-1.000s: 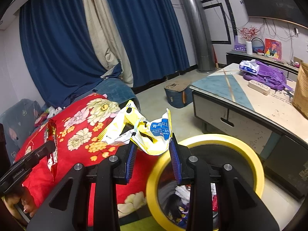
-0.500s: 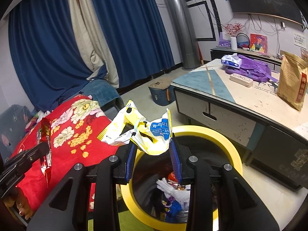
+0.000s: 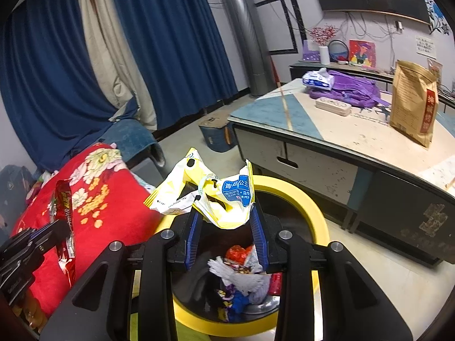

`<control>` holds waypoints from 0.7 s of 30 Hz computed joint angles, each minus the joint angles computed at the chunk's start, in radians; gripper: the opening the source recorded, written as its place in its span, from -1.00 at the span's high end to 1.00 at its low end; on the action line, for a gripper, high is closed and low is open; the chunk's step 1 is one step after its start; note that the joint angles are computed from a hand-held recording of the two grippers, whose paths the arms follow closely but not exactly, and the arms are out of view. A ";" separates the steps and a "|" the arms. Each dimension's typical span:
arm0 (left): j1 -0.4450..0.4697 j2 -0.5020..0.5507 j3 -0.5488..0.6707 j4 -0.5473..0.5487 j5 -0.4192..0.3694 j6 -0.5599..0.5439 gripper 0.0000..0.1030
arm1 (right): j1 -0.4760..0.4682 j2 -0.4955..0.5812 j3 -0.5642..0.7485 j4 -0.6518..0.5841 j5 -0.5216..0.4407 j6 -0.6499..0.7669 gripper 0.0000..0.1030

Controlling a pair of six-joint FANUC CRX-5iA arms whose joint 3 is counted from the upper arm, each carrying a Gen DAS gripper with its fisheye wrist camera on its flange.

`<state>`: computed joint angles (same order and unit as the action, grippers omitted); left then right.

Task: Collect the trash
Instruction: 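Carry the red candy bar with the left tool while the right tool carries the yellow-white wrapper over the bin, then open both tools over the yellow bin to drop the red candy bar and yellow-white wrapper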

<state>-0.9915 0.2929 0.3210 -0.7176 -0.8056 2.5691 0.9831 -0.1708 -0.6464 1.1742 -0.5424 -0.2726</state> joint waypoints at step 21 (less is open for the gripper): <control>0.057 0.122 0.078 0.177 0.070 -0.212 0.91 | -0.051 0.048 0.018 -0.098 0.011 0.031 0.37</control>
